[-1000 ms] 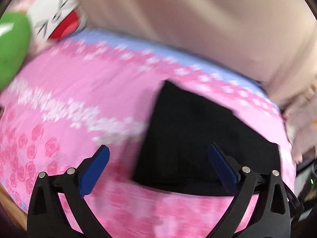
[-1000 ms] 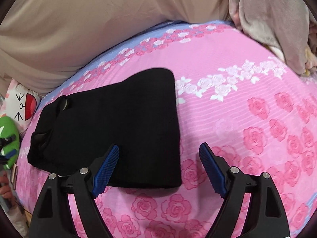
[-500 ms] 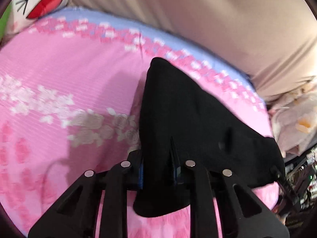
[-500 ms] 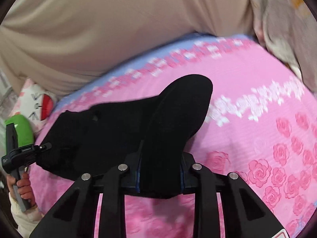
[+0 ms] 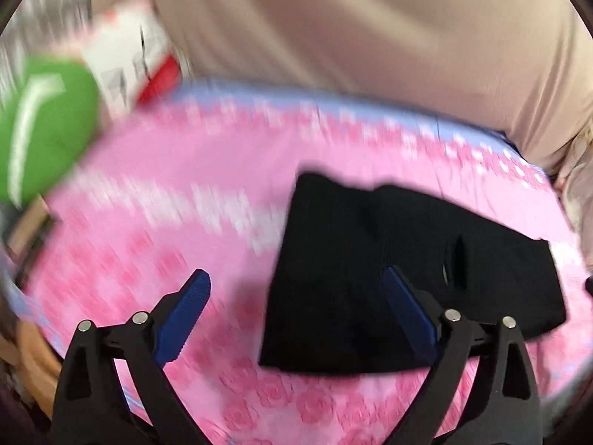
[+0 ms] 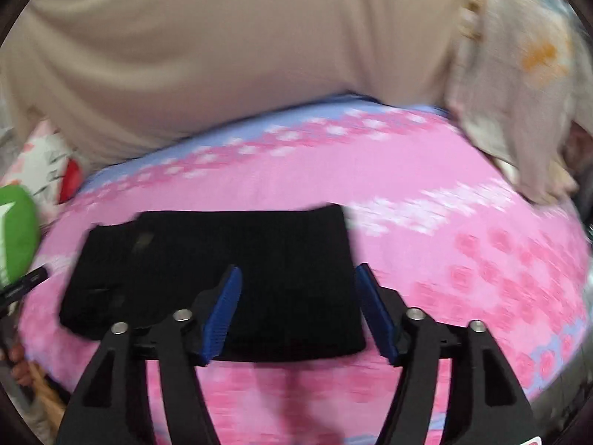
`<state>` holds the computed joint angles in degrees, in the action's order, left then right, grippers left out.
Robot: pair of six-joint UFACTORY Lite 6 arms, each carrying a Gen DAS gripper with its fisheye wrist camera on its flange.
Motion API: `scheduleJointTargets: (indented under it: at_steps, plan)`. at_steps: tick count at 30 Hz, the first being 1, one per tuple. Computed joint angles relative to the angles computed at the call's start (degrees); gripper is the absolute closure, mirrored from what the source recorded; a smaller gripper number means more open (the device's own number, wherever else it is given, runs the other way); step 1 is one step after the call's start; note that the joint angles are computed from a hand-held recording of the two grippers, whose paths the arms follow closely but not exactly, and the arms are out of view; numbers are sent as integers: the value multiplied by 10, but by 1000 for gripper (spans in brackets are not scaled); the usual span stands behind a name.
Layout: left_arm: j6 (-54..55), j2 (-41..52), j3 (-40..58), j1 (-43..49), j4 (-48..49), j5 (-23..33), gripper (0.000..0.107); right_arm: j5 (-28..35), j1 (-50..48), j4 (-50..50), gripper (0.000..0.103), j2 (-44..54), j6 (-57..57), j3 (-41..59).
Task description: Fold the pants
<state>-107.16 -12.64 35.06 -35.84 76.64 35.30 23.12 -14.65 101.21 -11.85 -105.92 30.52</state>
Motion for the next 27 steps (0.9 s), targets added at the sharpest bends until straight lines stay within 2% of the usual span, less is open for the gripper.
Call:
scheduleJointTargets:
  at_steps: [1,2,5,8,11,14,17,20,21,22,24,25,27]
  plan:
    - [-16,16,16,-32,3,38,15,16,32,-24,32,4,30,7]
    - [-9,28,28,-43,7,52,15,32,80,-31,32,27,49,24]
    - [-5,47,41,-29,9,28,15,26,217,7,32,138,46,97]
    - [0,25,7,-16,-3,53,15,3,298,-20,32,261,93,211]
    - [7,-4,-34,12,-8,54,14,-24,337,-76,32,348,173,300]
    - [27,-34,-69,53,-14,23,11,8,345,-119,28,416,253,363]
    - [35,-41,-86,86,-8,2,11,5,361,-98,27,440,252,380]
    - [37,-40,-95,112,2,-21,11,-29,383,-93,28,450,255,399]
    - [35,-38,-97,120,7,-31,11,-26,384,-77,35,452,240,399]
    - [33,-35,-99,127,13,-40,11,-25,385,-83,48,459,244,406]
    - [25,-26,-100,134,23,-46,10,-55,399,-83,56,468,246,418]
    - [21,-22,-100,134,26,-46,10,-50,399,-75,65,469,238,418]
    - [18,-15,-100,136,28,-49,10,-28,393,-56,68,465,224,414]
